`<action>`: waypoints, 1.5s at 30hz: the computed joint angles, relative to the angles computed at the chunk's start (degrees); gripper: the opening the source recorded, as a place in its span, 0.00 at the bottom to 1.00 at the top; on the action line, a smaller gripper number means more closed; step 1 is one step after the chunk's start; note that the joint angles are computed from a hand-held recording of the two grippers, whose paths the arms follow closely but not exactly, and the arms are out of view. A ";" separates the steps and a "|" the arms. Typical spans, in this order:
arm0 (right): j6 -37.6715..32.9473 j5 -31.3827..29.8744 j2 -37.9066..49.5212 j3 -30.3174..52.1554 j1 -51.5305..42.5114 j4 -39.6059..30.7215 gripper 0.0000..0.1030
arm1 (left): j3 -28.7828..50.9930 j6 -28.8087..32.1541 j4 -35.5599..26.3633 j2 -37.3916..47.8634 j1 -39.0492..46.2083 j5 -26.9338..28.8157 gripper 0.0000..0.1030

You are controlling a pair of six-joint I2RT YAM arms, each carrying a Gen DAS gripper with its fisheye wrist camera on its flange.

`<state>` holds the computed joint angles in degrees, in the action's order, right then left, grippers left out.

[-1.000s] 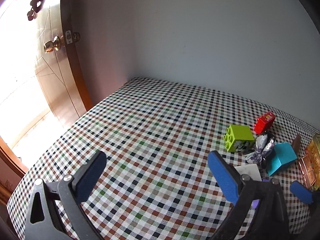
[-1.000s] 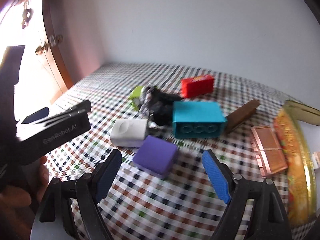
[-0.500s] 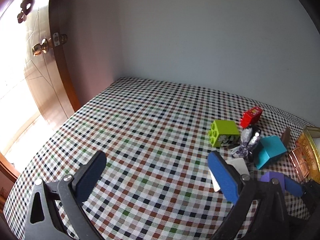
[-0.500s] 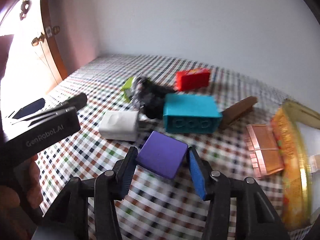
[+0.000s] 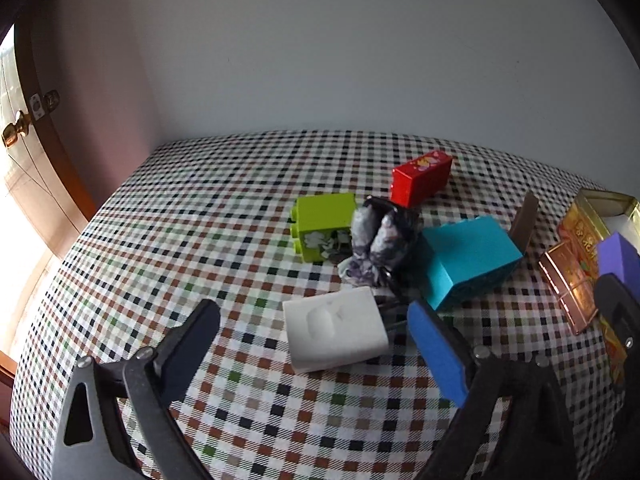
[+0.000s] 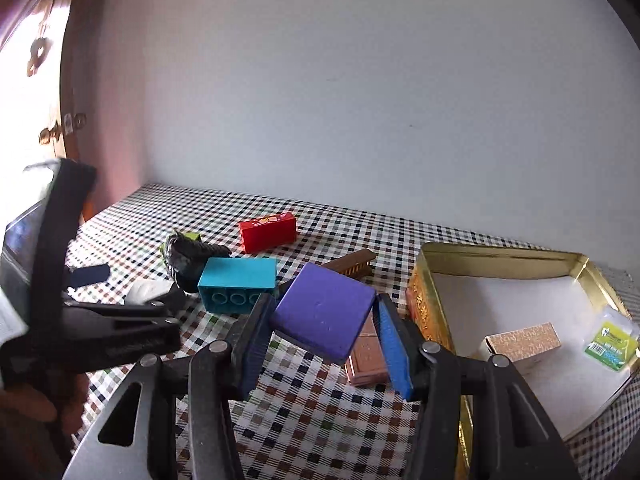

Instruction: Organize rigid objects

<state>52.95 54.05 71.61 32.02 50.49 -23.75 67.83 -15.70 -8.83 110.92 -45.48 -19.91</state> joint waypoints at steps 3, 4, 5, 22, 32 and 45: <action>-1.13 -1.13 -1.44 -0.93 -0.90 1.01 0.52 | 3.28 -2.27 -2.83 2.22 0.38 0.91 0.92; -1.19 -1.53 -1.80 -1.13 -0.90 1.14 0.52 | 3.85 -3.38 -3.46 2.96 0.22 0.93 0.92; -1.24 -1.80 -1.98 -1.12 -0.88 1.09 0.52 | 5.13 -4.02 -4.97 3.89 0.30 1.11 0.92; 0.28 -0.46 -1.58 -0.84 0.17 1.15 0.52 | 1.05 -5.39 -2.33 1.38 0.43 3.71 0.64; 4.50 7.98 -1.86 0.72 4.76 -4.11 0.52 | -10.08 -5.50 6.32 -8.73 -4.02 -7.35 0.38; 5.59 7.44 -3.60 0.54 4.43 -6.30 0.52 | -19.12 -6.64 10.04 -19.13 8.43 10.21 0.68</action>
